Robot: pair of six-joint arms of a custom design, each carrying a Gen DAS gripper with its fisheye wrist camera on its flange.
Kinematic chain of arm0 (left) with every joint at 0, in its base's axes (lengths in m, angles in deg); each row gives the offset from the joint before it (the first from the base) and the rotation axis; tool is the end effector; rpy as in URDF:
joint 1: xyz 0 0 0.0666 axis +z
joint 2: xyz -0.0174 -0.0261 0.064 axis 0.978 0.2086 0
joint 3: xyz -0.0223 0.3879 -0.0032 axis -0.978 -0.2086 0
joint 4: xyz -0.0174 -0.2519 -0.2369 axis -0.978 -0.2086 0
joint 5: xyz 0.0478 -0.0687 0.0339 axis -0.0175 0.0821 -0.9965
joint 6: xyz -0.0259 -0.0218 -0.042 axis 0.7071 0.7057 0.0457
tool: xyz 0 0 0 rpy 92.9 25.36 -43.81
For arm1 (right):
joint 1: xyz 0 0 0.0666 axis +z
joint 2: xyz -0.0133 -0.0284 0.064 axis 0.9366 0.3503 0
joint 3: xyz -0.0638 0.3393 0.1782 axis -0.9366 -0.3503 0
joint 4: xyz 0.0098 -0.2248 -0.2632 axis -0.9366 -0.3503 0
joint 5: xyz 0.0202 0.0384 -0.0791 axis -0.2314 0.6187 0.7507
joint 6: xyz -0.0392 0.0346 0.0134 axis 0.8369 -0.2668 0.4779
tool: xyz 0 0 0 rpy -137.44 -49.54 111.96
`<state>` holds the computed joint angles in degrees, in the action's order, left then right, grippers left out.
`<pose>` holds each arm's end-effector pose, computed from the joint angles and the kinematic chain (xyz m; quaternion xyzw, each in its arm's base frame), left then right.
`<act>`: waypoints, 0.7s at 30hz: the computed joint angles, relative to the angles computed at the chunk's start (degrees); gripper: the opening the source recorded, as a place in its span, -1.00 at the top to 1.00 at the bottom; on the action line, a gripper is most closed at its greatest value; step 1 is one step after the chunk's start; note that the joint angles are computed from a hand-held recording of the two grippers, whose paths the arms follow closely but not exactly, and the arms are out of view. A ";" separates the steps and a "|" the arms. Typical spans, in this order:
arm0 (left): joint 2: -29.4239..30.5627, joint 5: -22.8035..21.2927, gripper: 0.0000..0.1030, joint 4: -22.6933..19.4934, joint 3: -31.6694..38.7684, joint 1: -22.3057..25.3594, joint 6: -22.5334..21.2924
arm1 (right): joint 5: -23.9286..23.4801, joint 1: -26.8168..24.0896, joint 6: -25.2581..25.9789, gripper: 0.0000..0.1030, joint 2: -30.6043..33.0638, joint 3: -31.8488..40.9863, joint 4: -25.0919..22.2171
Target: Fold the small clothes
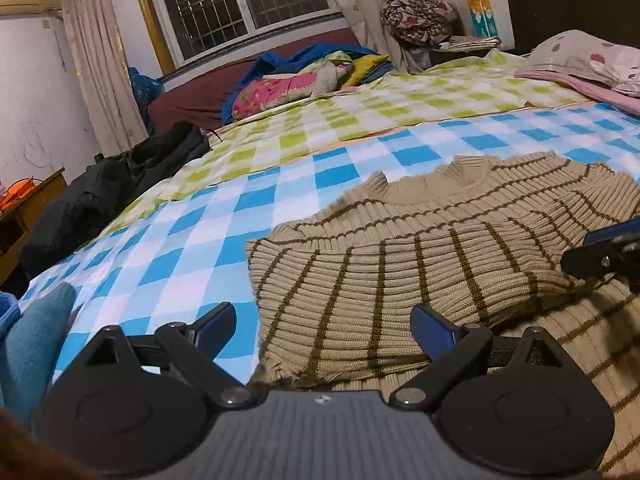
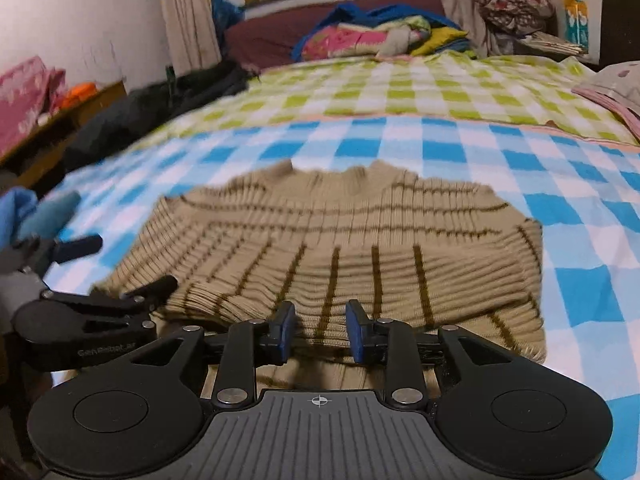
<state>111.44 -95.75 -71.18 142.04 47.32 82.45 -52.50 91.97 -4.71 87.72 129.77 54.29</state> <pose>0.4930 -0.2667 0.3362 0.0033 0.8818 0.1487 0.4475 0.5546 0.2348 0.3518 -0.1818 0.8942 0.1590 0.3770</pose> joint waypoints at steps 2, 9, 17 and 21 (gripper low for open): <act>-0.30 -0.11 -0.92 -0.55 0.13 -0.10 0.35 | 0.15 0.06 -1.17 0.44 -0.23 0.51 -0.64; -1.34 0.23 -0.92 -2.58 -0.26 -0.63 2.02 | 1.03 0.72 -0.15 0.42 -1.28 -0.77 -1.58; -3.77 0.79 -0.92 -4.21 -2.25 -1.84 3.26 | 0.93 1.03 -0.54 0.37 -4.16 -2.51 -2.15; -6.89 1.95 -0.92 -5.12 -5.31 -2.50 5.88 | 0.72 0.86 -0.62 0.37 -7.31 -5.99 -2.32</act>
